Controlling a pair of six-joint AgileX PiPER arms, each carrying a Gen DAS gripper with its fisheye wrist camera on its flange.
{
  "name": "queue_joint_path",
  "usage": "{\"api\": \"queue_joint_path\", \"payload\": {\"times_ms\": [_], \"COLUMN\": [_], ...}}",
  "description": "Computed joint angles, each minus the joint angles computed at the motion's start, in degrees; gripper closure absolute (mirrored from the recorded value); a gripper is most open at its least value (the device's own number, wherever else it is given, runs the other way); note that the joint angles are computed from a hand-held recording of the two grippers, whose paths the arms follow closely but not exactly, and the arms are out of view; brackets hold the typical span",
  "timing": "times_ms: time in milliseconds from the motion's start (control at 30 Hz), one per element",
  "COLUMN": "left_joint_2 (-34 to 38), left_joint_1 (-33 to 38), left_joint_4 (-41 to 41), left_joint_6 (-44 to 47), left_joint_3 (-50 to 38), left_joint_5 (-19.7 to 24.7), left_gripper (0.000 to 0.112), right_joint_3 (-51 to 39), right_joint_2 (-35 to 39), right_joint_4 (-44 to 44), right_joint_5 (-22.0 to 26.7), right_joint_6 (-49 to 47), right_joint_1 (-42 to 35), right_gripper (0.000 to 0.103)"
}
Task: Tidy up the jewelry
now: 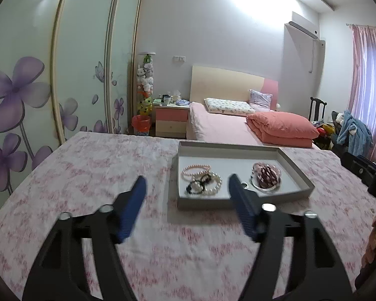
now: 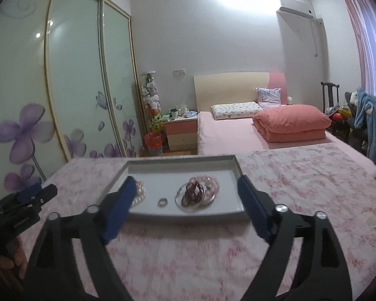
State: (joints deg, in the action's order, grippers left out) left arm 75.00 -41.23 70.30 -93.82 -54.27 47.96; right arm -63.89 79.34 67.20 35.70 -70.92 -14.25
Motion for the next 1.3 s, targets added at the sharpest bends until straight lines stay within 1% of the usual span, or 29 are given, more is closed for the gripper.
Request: {"api": "queue_joint_path", "payload": {"times_ms": [33, 100, 200, 267, 300, 367, 533, 700, 800, 1300], "left_joint_2": [-0.5, -0.8, -0.8, -0.5, -0.6, -0.7, -1.4, -1.0, -1.0, 0.2], "left_joint_1": [-1.6, -3.8, -7.1, -8.4, -9.8, -10.9, -13.3, -16.1, -16.8, -17.2], "left_joint_4": [0.8, 2.1, 4.1, 4.6, 4.7, 4.6, 4.6, 5.1, 5.2, 4.5], "left_joint_6": [-1.1, -2.7, -4.7, -5.4, -6.4, -7.6, -10.2, -11.9, -12.2, -10.7], "left_joint_3": [0.8, 1.5, 2.4, 2.7, 3.2, 3.7, 5.4, 6.2, 6.3, 4.5], "left_joint_5": [1.3, 3.5, 6.7, 7.9, 9.0, 9.4, 10.9, 14.3, 15.4, 15.6], "left_gripper": [0.034, 0.022, 0.015, 0.011, 0.011, 0.011, 0.011, 0.011, 0.011, 0.011], "right_joint_3": [1.7, 4.3, 6.4, 8.4, 9.4, 11.8, 16.2, 17.0, 16.8, 15.9], "right_joint_2": [-1.4, -3.5, -5.0, -6.2, -6.8, -8.1, -10.6, -10.5, -10.4, -9.3], "right_joint_4": [0.3, 1.2, 1.8, 3.0, 3.9, 5.9, 8.1, 9.5, 9.3, 8.6], "right_joint_5": [-1.0, -2.2, -0.1, 0.9, 1.1, 1.4, -0.3, 1.4, 1.5, 2.7], "right_joint_6": [-0.8, -2.3, -3.5, -5.3, -6.5, -9.3, -14.0, -14.2, -13.7, -11.6], "right_joint_1": [0.1, -0.2, -1.7, -2.6, -3.0, -3.6, -3.2, -4.4, -4.3, -5.2], "right_gripper": [0.006, 0.004, 0.004, 0.004, 0.004, 0.004, 0.004, 0.004, 0.004, 0.004]}}
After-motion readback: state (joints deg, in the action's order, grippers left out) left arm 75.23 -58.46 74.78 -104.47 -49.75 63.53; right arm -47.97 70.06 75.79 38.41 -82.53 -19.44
